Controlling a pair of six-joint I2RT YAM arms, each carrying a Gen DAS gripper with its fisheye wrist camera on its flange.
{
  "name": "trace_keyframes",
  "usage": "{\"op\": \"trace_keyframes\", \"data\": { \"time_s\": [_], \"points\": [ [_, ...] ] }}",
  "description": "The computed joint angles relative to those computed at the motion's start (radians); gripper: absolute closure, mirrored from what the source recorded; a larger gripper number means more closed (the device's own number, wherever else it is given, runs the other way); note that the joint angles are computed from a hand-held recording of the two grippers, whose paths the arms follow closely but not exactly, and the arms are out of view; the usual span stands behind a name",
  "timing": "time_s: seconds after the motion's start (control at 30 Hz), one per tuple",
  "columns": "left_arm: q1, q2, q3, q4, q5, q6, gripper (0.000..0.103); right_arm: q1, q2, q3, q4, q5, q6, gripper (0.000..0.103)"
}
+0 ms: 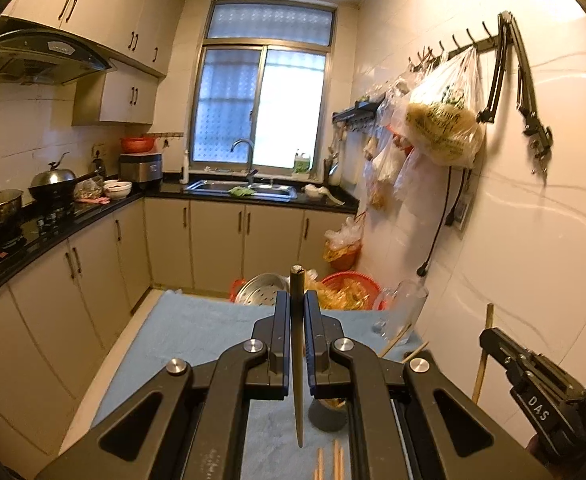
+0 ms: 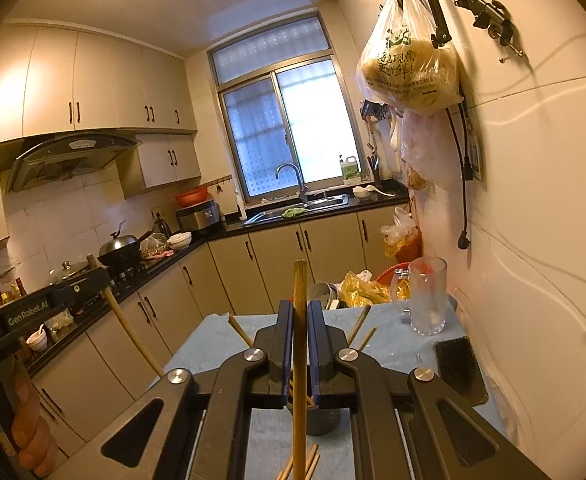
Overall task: Organize utensils
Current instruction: 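Lower the chopsticks into the black cup and open both tools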
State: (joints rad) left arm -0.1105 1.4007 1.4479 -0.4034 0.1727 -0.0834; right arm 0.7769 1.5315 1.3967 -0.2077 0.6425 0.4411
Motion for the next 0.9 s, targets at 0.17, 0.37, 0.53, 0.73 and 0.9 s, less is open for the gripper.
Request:
{"op": "trace_keyframes", "data": {
  "time_s": [0.17, 0.37, 0.53, 0.73, 0.9],
  "points": [
    [0.036, 0.086, 0.087, 0.003, 0.093, -0.049, 0.096, -0.052, 0.022, 0.043, 0.000, -0.067, 0.005, 0.095],
    [0.020, 0.163, 0.143, 0.039, 0.102, -0.091, 0.096, -0.105, 0.065, 0.093, 0.023, -0.119, -0.002, 0.095],
    [-0.038, 0.235, 0.179, 0.068, 0.057, -0.088, 0.096, -0.151, 0.131, 0.134, 0.090, -0.145, -0.001, 0.095],
    [-0.087, 0.283, 0.170, 0.101, -0.018, -0.063, 0.096, -0.207, 0.290, 0.249, 0.214, -0.132, -0.052, 0.095],
    [-0.095, 0.298, 0.177, 0.120, -0.033, -0.062, 0.096, -0.238, 0.414, 0.388, 0.208, -0.142, -0.060, 0.095]
  ]
}}
